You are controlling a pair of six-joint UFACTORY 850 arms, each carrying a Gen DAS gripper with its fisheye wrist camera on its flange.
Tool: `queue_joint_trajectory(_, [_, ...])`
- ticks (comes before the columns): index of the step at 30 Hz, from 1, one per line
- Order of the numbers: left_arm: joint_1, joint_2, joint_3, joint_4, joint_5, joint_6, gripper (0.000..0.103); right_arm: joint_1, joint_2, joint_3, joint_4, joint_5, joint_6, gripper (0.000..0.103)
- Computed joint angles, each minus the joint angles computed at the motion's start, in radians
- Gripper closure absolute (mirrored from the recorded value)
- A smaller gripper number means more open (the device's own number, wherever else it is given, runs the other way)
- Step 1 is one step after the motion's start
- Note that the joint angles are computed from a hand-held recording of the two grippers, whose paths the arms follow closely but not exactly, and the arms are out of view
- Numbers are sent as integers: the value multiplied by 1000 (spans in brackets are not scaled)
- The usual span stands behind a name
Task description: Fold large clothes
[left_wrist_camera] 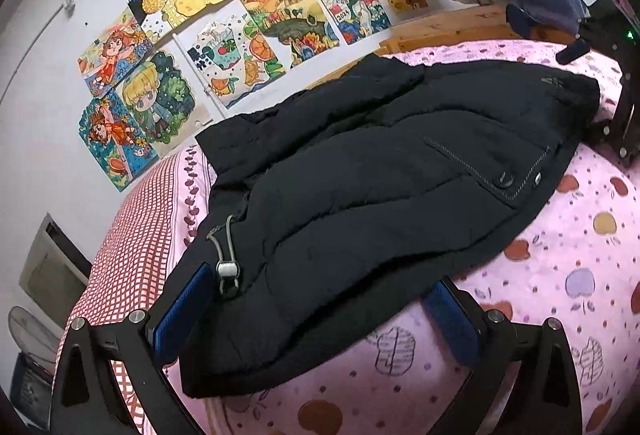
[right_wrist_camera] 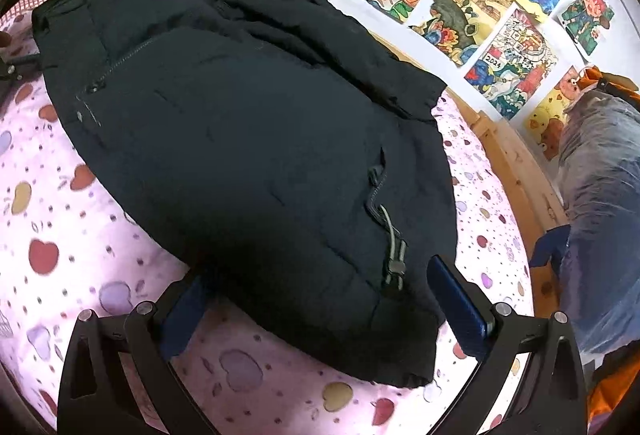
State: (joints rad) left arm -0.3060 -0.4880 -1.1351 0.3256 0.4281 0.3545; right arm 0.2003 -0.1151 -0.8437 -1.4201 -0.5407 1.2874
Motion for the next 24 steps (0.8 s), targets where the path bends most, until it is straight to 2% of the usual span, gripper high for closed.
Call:
queue_joint_trajectory(9, [-9,-5,2,32,45,-12,0,-1,-5,-10,-47,35,46,4])
queue_joint_trajectory(13, [-2,-11,-10,80,37,-60,2,-2,-8,-15,-41,57,41,19])
queue_joint_trajectory(15, [-2,-11,-10,88,38,-65,8,-2,-11,-20,-23,61,31,26])
queue_joint_trajectory(17, [-5,-14,-16,80,28,-58,20,-4,-14,-24,-10,63,24,44])
queue_joint_trajectory(20, [-9,-21,-28,66,7,-54,35,-4,-21,-36,30,71,-8,55])
queue_joint_trajectory(24, [-8,-27,-47,103,-7,-109,41,-15,-17,-41,53,98,-1,69])
